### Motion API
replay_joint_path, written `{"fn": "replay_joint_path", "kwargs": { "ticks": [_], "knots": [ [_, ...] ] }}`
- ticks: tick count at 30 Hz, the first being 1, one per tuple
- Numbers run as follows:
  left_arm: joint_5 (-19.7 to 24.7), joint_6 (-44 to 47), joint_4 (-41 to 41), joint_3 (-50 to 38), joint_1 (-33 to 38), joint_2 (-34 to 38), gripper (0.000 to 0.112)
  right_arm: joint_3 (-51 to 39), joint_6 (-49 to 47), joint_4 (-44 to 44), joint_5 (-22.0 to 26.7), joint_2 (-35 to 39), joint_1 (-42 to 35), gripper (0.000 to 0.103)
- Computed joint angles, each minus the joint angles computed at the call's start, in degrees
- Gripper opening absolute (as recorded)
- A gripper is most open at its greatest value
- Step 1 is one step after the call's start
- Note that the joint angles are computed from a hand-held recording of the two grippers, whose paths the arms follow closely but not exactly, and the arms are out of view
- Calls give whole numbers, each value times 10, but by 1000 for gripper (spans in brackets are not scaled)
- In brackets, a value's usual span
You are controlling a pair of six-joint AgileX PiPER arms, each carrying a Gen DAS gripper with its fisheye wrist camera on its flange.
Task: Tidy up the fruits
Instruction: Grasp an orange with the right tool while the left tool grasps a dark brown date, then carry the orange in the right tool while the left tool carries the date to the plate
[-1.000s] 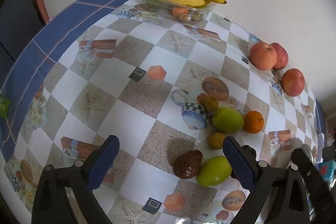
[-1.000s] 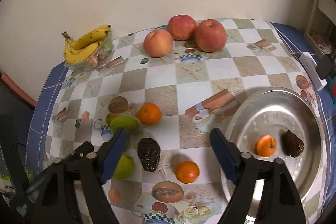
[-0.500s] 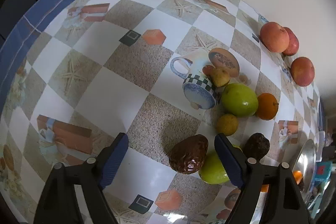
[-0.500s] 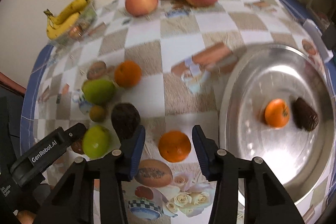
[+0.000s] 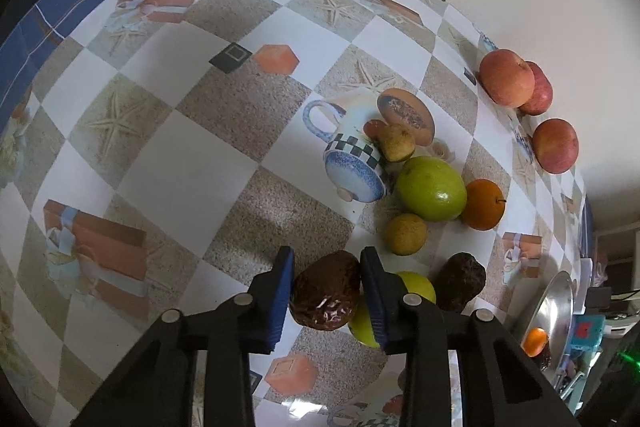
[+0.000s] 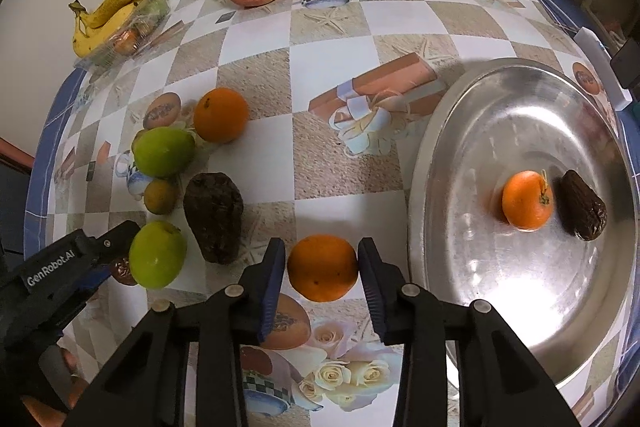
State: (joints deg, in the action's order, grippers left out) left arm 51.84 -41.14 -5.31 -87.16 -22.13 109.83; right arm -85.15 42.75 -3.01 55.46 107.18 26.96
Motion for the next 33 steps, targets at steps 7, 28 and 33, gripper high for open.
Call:
{"fn": "replay_joint_path", "kwargs": {
  "ticks": [7,28,33],
  "knots": [
    [-13,-10,-1,15,9,-16,35,27,-16,31,-26,-21,-12,37],
    [6,-1,39,-95,-58,-36,35,79,23,-20,-13,-131,-89,37],
    [19,38,3,-147,-94,0,35,134,7,-24,-23,-179,-140,37]
  ]
}}
